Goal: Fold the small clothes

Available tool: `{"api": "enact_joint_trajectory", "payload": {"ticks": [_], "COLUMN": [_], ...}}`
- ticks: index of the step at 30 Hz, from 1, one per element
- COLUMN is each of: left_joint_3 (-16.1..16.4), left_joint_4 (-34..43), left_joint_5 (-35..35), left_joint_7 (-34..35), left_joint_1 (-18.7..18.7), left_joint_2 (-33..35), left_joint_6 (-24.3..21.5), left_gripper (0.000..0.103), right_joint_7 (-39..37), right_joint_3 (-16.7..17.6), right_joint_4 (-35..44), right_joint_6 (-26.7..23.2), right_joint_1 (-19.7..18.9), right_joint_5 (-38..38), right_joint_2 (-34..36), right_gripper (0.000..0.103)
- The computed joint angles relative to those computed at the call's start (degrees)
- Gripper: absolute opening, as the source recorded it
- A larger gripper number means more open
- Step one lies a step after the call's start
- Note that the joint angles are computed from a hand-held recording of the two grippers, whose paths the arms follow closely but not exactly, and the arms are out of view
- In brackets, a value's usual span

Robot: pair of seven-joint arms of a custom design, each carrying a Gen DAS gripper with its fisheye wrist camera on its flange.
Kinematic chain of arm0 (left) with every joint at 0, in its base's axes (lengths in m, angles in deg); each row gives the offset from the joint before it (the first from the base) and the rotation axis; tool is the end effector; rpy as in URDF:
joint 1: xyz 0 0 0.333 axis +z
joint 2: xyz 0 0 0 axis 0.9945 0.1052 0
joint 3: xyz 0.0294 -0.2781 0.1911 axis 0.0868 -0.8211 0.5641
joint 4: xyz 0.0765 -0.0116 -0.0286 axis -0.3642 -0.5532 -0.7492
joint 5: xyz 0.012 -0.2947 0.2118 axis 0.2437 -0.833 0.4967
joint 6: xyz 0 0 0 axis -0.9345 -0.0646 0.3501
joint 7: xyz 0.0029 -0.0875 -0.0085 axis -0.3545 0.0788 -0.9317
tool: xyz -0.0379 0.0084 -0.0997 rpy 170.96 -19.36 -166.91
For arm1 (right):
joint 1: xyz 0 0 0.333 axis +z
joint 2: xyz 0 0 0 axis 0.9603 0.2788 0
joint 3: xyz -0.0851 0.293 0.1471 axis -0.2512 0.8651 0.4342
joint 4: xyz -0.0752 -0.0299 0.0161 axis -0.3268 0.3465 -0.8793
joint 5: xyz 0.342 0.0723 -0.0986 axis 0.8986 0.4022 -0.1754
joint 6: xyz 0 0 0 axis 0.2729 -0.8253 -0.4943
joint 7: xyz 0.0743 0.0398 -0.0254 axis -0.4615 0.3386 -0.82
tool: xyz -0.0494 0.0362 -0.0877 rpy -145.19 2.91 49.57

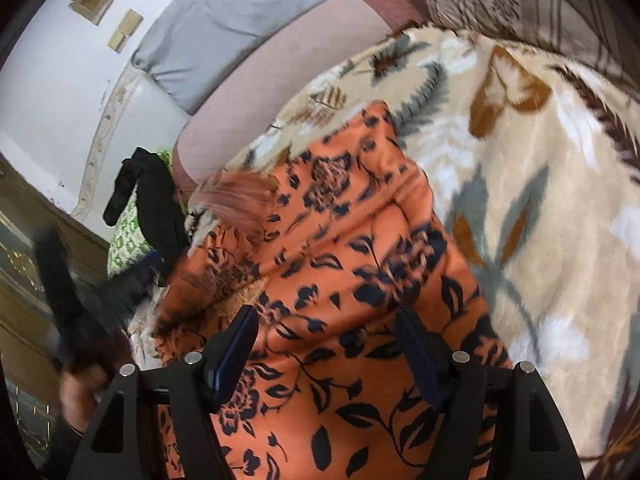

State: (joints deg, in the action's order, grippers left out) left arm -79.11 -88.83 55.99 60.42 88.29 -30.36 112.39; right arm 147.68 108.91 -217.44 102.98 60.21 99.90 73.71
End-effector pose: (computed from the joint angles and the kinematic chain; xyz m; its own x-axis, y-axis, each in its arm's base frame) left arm 0.6885 -0.0624 0.4502 -0.5163 -0.8489 -0.1132 -0.5703 0.4395 -0.6940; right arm 0.5465 0.1395 0.4360 -0.2805 -0.7713 -0.5714 -0.6719 0.5829 -0.4569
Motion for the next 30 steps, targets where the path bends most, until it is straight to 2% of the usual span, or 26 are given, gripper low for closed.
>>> {"api": "enact_joint_trajectory", "payload": {"ticks": [2,3,5,6,7,9,11,13,14,15,16,17,18,19,22,23,24,25,26,27,29,30], "left_joint_3": [-0.82,0.82,7.32,11.1,12.88,13.72,12.52,11.27,10.93,10.43,9.67,9.12,8.29,7.61,5.08,4.11,4.3,4.85,5.49,6.85,9.82,9.94], "left_joint_4": [-0.41,0.02,1.5,3.56,5.51,7.71,9.41,10.11,10.56,10.87,11.03,11.78,11.67,11.64,10.79,10.01,9.63,9.85,10.41,11.66,15.79,17.3], "left_joint_5": [-4.46,-5.01,-0.63,2.74,4.45,6.22,6.76,7.87,8.53,8.87,8.67,8.48,7.94,7.5,5.36,4.04,3.49,3.37,3.53,4.73,8.65,9.49], "left_joint_7": [-0.3,-2.56,-11.1,-16.63,-20.09,-23.6,-25.53,-26.57,-26.99,-27.2,-27.17,-27.25,-27.02,-26.53,-23.29,-21.96,-21.99,-22.65,-23.58,-25.22,-28.84,-29.49], "left_joint_1": [3.64,3.86,1.38,-0.17,-0.16,1.33,3.28,4.49,4.86,5.31,5.97,6.5,7.09,7.67,9.92,10.79,10.58,10.04,9.46,8.36,6.21,6.18], "left_joint_2": [-0.98,-0.78,0.89,2.61,4.19,6.43,8.16,9.22,9.78,10.31,10.72,11.46,11.54,11.66,10.96,10.37,9.99,9.97,10.2,10.83,13.19,14.17], "left_joint_6": [-0.24,0.73,1.22,-0.61,-2.36,-4.58,-6.73,-8.13,-8.89,-9.44,-9.62,-9.78,-9.62,-9.48,-9.24,-8.66,-7.75,-7.29,-7.35,-8.51,-13.68,-15.12], "left_gripper": [0.078,0.078,0.08,0.08,0.08,0.08,0.08,0.08,0.08,0.08,0.08,0.08,0.08,0.08,0.08,0.08,0.08,0.08,0.08,0.08,0.08,0.08], "right_joint_7": [-0.8,-1.15,-3.73,-5.0,-6.38,-6.84,-2.69,3.66,4.61,2.7,1.39,-0.14,-0.82,-1.07,1.34,3.14,4.17,4.67,3.73,2.04,2.02,0.97], "right_joint_3": [-3.07,-4.89,-6.38,-6.47,-6.46,-7.05,-11.78,-19.35,-20.64,-19.92,-18.67,-18.77,-20.05,-21.83,-28.66,-30.65,-31.95,-31.85,-30.33,-28.13,-27.18,-25.45], "right_joint_4": [3.6,5.98,12.1,14.42,18.74,25.36,31.52,37.29,39.94,42.93,47.04,49.79,50.84,51.05,46.0,45.25,45.61,46.49,47.27,46.89,41.54,38.93], "right_joint_6": [-2.04,-3.37,-6.49,-7.48,-9.68,-12.98,-16.4,-21.46,-24.32,-27.31,-32.7,-36.27,-37.75,-37.99,-33.34,-33.78,-36.65,-39.57,-42.1,-42.44,-35.6,-32.17], "right_joint_1": [2.73,4.59,6.65,7.11,7.32,7.85,11.23,16.49,17.25,16.72,16.04,16.54,17.93,19.63,25.72,27.36,28.27,28.07,26.75,24.96,24.04,22.39], "right_joint_5": [-2.02,-2.86,-3.97,-3.8,-3.54,-1.4,-0.22,-2.11,-2.38,-0.74,-1.42,-1.66,-2.74,-4.48,-12.98,-15.85,-18.29,-18.82,-17.52,-14.95,-13.32,-10.88], "right_joint_2": [1.66,2.94,6.46,7.94,10.79,15.6,19.52,22.55,24.13,26.11,28.51,29.87,29.96,29.37,23.77,22.88,23.15,24.13,25.28,25.88,23.74,22.53], "right_gripper": [0.076,0.076,0.076,0.076,0.076,0.076,0.076,0.076,0.075,0.07,0.04,0.018,0.013,0.012,0.012,0.012,0.013,0.018,0.021,0.025,0.034,0.053]}}
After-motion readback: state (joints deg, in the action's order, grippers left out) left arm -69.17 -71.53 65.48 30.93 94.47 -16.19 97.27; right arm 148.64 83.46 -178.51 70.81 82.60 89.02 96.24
